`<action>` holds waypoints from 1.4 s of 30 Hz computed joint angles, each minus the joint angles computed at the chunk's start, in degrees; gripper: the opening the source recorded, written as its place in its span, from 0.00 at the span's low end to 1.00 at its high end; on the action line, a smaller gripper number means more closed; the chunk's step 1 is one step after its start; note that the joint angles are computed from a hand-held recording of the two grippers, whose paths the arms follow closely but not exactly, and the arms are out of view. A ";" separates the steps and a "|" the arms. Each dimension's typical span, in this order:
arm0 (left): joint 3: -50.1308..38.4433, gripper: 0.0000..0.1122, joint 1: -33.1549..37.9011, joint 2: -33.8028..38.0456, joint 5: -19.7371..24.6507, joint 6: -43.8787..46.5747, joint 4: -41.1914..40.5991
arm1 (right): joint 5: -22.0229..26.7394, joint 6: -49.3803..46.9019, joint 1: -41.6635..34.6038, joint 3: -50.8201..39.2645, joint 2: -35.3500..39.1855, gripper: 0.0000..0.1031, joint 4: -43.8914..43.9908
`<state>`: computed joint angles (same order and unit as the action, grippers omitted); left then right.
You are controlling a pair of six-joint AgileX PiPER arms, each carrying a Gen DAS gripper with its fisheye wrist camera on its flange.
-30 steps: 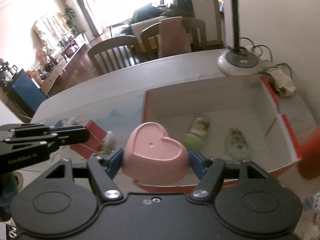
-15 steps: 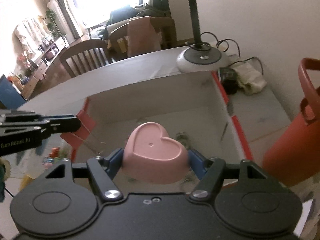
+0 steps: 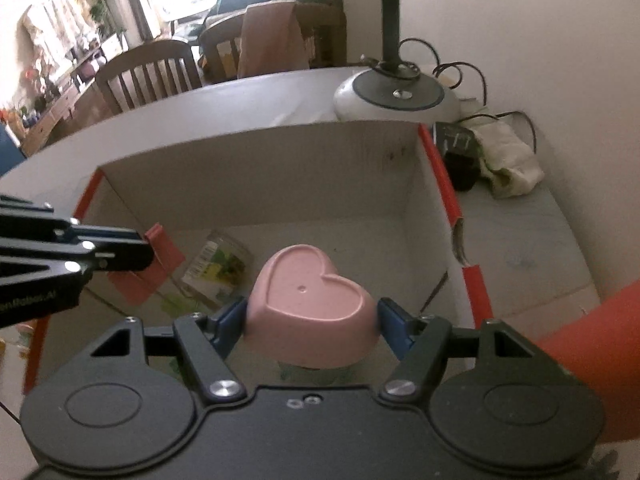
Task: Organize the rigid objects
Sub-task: 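Carry the heart dish and binder clips with both tools over the red box, then open both tools to drop the heart dish and binder clips into the box, then withdraw both tools from the box back over the table items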
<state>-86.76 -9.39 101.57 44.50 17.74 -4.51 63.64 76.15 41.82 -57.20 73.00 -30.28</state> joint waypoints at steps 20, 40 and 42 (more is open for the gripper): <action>-4.70 0.07 -1.77 6.49 4.03 -8.20 9.30 | -1.88 -9.77 -3.06 -1.45 4.94 0.69 7.81; -0.82 0.07 -1.60 3.41 4.83 -10.26 8.41 | 2.27 -7.32 1.59 -2.99 1.77 0.77 5.52; 0.08 0.07 -1.61 2.36 4.46 -9.90 7.93 | 2.47 -6.89 2.28 -3.45 1.55 0.77 5.15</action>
<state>-86.67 -11.00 103.93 48.95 7.84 3.42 66.11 69.26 44.10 -60.64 74.56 -25.13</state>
